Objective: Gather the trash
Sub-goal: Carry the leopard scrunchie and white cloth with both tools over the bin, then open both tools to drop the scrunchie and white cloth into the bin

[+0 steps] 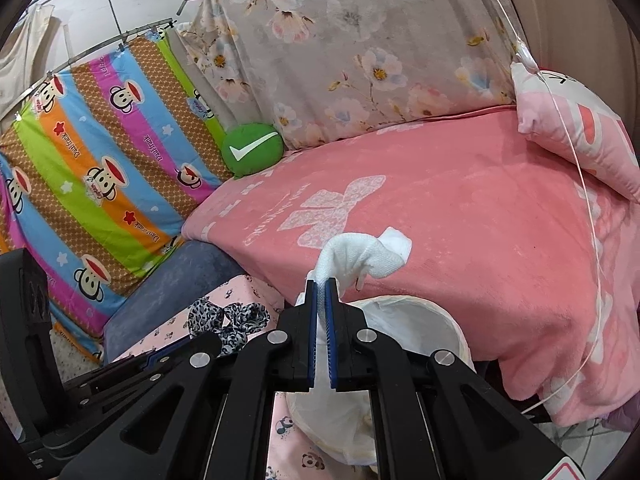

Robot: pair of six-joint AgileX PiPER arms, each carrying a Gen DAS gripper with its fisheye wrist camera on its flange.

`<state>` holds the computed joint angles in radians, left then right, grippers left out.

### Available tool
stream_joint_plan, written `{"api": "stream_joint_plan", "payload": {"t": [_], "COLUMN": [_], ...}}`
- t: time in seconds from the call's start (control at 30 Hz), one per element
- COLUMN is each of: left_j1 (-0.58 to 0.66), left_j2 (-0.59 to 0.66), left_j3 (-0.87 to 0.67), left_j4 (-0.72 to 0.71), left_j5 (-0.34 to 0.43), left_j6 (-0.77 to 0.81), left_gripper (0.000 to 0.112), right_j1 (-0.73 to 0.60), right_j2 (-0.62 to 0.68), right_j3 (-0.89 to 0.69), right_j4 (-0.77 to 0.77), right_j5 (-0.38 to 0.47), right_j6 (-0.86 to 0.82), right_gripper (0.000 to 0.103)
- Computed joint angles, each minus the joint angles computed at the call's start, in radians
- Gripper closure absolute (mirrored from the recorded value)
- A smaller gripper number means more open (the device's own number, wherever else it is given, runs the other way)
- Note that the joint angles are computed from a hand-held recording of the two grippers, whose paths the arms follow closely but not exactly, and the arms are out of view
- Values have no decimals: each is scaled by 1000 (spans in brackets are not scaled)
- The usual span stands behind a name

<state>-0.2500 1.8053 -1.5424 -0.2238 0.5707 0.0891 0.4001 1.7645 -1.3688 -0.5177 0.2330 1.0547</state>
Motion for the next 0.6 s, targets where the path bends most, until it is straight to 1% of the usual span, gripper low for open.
{"api": "stream_joint_plan", "payload": {"t": [0.2,0.3,0.43,0.5,0.53,0.57,0.6], "left_j1": [-26,-30,-38,-41,-41,-41,-43], "left_j2": [39,54,66,77,82,84,83], "left_j3": [-40,-58,-67,-81,-87,-88,-84], "left_j4": [23,20,32,37,41,50,60], "left_j5": [18,22,16,26,31,32,25], "left_j6": [-18,-13,-16,-19,-22,-32,-45], "left_gripper": [102,101,101,101,96,84,75], "right_j1": [-27,-26,-35,-40,-42,-42,-42], "right_j2": [23,27,42,53,58,60,67], "right_j3": [3,6,-2,-16,-20,-24,-33], "right_j4": [95,84,119,149,164,172,197], "right_j5": [-16,-17,-17,-12,-11,-8,-3], "right_j6": [-88,-72,-106,-138,-154,-162,-191], "right_gripper": [97,97,97,97,97,97,96]}}
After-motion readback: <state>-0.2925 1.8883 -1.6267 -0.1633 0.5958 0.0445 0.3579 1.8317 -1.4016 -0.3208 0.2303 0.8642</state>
